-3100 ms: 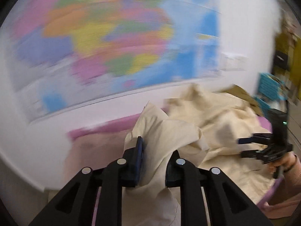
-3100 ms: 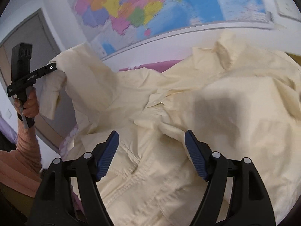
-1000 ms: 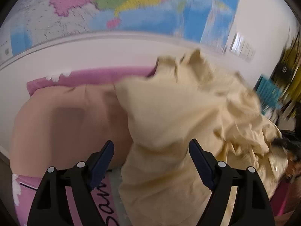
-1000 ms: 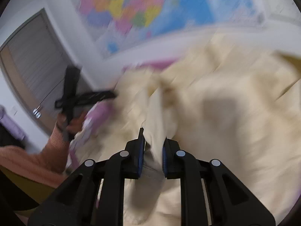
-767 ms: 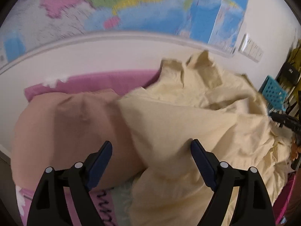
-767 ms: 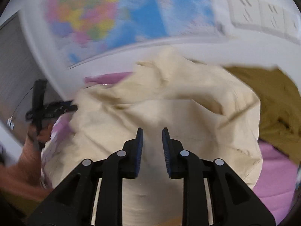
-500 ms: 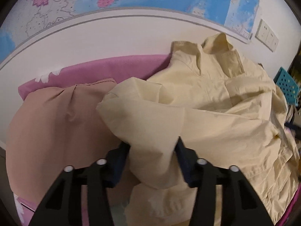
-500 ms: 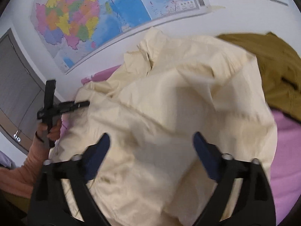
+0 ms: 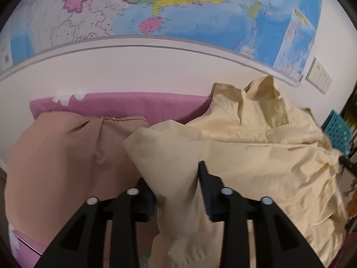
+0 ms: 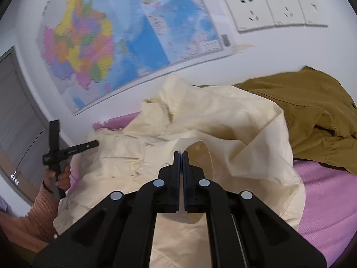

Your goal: Fold large clothes

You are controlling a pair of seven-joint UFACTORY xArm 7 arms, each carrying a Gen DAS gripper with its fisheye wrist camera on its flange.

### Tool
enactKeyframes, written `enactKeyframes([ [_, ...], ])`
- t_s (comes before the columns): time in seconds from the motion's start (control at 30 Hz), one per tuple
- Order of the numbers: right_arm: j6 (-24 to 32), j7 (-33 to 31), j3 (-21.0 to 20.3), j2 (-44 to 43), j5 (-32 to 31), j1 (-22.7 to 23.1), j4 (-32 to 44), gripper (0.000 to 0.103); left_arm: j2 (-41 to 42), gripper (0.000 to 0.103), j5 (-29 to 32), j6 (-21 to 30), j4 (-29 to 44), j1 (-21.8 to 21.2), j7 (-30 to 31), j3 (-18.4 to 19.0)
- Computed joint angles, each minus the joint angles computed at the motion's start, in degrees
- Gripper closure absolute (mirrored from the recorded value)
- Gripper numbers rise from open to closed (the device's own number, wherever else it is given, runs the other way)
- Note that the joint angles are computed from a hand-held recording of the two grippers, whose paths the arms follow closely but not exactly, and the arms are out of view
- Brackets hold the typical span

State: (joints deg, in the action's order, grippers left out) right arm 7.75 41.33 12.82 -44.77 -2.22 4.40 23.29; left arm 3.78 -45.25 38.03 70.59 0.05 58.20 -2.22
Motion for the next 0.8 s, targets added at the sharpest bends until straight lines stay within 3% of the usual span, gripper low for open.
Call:
enactKeyframes([
  [0.07, 1.95, -0.41, -0.89, 1.81, 0.42, 1.14, 0.13, 0.099, -0.12, 0.059, 4.19, -6.71, -2.13, -1.42, -1.95, -0.62],
  [0.13, 4.33, 0.65, -0.76, 3.29, 1.11, 1.44, -0.2, 0.096, -0.34, 0.045, 7.07, -10.23, -3.63, -2.04, -3.53, -0.79],
  [0.2, 6.2, 2.97, 0.12, 2.52, 1.37, 0.56, -0.74, 0.08, -1.57, 0.033, 7.32, -11.88, -5.04, -1.94, -3.47, -0.68],
  [0.27, 5.99, 5.84, 2.54, -0.92, 0.51, -0.82, -1.89, 0.063, -4.28, 0.032, 3.36, -14.72, -7.78, -1.93, 1.43, -0.41],
  [0.33, 4.6, 5.26, 4.06, -3.19, -1.82, -0.34, -1.8, 0.062, -8.64, 0.031, -2.79, -18.66, -12.06, -3.26, 11.02, 0.56],
  [0.4, 2.81, 3.81, 4.26, -2.32, -3.0, 1.44, -0.57, 0.055, -12.51, 0.03, -9.09, -16.16, -14.62, -5.29, 19.43, 3.36],
  [0.5, 2.24, -0.16, 3.2, 3.16, -4.04, 4.4, 3.0, 0.057, -16.59, 0.03, -9.82, -7.97, -17.47, -6.78, 24.01, 6.35],
  [0.57, 3.07, -1.15, 3.12, 6.55, -4.31, 4.11, 4.55, 0.056, -17.9, 0.03, -9.98, -5.96, -19.5, -7.98, 26.54, 6.86],
  [0.67, 3.34, -1.92, 1.39, 12.39, -3.27, 4.12, 5.8, 0.058, -16.99, 0.03, -7.22, -7.9, -21.5, -9.2, 26.77, 5.39],
  [0.8, 1.42, -3.58, -4.29, 16.09, 1.18, 7.53, 4.71, 0.075, -12.02, 0.033, 0.2, -11.74, -20.5, -9.08, 19.61, 3.23],
])
